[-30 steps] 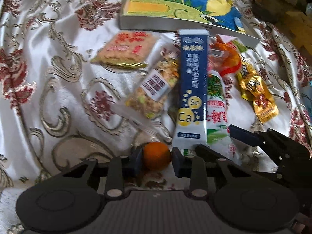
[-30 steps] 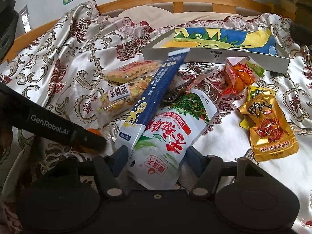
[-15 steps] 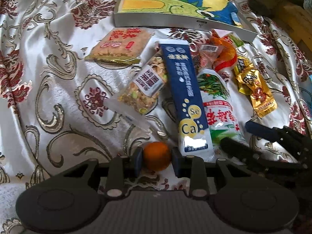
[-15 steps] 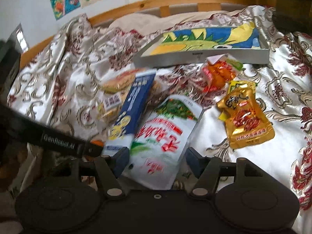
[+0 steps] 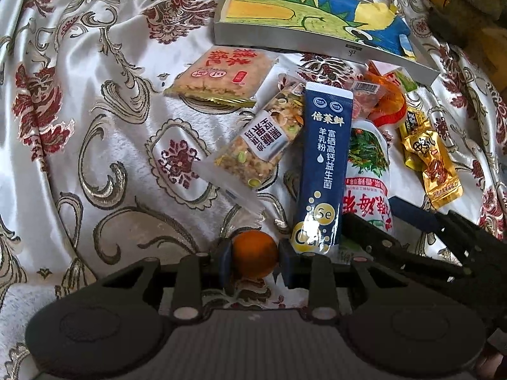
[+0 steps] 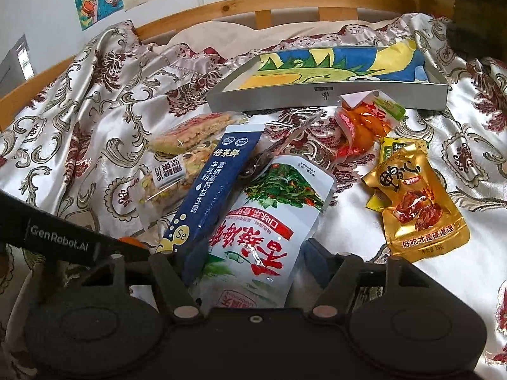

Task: Organize snacks
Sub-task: 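Grasp the white-and-green snack bag with the right tool while the left holds the mandarin, then carry the mandarin and white bag into the painted tray and open both tools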

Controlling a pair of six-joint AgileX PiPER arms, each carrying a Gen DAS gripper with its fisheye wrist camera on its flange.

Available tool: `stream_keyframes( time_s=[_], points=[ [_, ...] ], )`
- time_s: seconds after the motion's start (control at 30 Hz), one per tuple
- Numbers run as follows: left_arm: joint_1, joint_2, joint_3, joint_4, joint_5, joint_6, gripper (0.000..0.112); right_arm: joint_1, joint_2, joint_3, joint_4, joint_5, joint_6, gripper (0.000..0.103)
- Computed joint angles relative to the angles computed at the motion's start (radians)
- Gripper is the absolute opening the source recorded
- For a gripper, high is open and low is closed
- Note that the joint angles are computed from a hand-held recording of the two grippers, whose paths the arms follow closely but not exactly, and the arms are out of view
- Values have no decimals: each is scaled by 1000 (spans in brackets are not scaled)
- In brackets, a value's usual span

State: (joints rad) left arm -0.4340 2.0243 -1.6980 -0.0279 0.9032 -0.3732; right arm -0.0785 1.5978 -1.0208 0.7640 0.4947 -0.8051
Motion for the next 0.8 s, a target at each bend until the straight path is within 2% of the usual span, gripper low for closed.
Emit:
stream_keyframes(
  time_s=[0.17, 0.37, 0.6, 0.8],
  points=[
    [4, -20, 26, -12, -31, -6, 34, -3, -26, 25, 40, 15, -59, 55],
    [2, -62, 80, -51, -113, 9, 34, -21, -64, 58, 113, 47, -165, 44],
    [-36, -121, 150, 34, -242, -39, 34, -30, -144, 110, 152, 18, -273, 38],
    [-64, -154, 193, 195, -315, -183, 34, -32, -213, 159, 225, -35, -420, 37]
  ],
)
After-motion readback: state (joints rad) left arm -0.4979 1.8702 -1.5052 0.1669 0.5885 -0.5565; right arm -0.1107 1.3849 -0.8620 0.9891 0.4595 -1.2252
